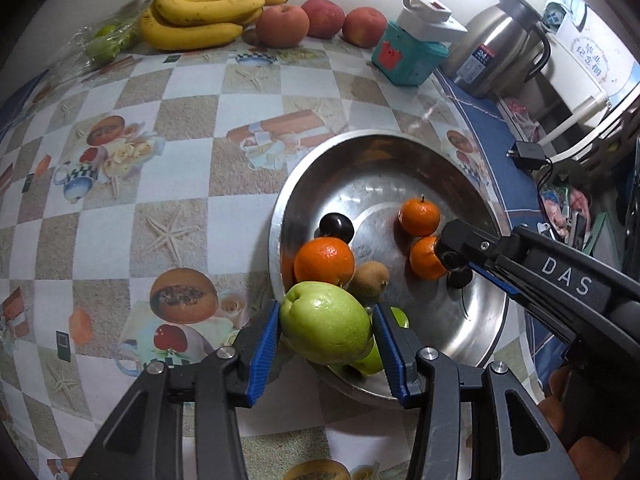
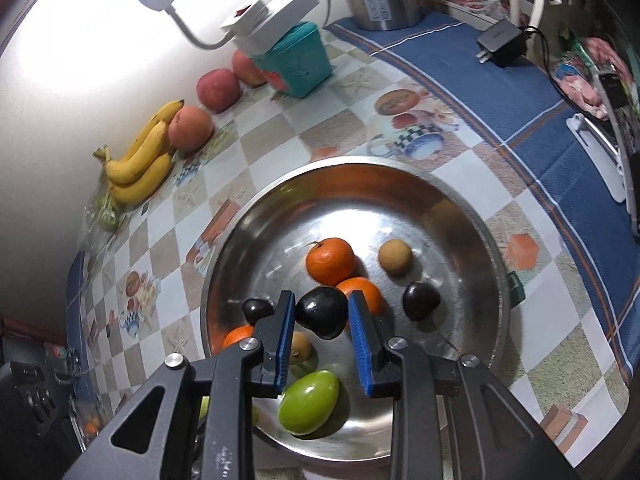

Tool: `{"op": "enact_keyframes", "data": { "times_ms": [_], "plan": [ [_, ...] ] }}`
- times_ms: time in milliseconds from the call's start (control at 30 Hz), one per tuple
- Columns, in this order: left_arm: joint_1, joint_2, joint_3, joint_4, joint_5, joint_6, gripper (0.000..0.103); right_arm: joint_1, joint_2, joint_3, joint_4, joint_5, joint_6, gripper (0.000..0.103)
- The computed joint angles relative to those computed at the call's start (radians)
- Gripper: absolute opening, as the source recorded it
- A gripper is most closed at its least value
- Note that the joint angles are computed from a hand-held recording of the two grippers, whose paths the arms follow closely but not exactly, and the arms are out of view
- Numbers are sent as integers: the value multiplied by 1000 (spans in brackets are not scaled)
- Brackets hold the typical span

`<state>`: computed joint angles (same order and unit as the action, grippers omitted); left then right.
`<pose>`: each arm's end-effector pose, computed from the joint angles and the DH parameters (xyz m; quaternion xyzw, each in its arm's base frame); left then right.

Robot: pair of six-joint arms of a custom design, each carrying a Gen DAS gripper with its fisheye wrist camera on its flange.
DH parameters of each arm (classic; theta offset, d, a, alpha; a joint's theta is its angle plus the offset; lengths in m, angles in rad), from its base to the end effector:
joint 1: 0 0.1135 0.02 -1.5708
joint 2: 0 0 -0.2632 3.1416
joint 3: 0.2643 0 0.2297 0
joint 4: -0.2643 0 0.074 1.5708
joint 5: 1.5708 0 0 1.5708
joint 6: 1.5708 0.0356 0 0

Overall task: Organize fruits
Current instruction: 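Carry the green pear and black fruit over the steel basin with both tools, then open the left tool to drop the pear while the right tool releases the black fruit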

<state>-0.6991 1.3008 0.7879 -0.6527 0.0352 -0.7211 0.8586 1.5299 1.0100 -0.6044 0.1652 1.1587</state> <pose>0.1642 -0.1397 0.2099 -0.0072 0.9794 -0.1442 0.1413 0.1865 0.2070 0.2200 0.1633 0.9582 0.1438 0.1857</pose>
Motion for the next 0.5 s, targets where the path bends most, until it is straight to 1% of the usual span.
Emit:
{"op": "enact_keyframes", "data": {
  "times_ms": [400,500],
  "plan": [
    [-1,20,-6,12,8,0,50,3,51,20,-7,-48,-18,29],
    [5,5,-12,26,20,6,50,4,59,29,-13,-51,-20,29]
  ]
}}
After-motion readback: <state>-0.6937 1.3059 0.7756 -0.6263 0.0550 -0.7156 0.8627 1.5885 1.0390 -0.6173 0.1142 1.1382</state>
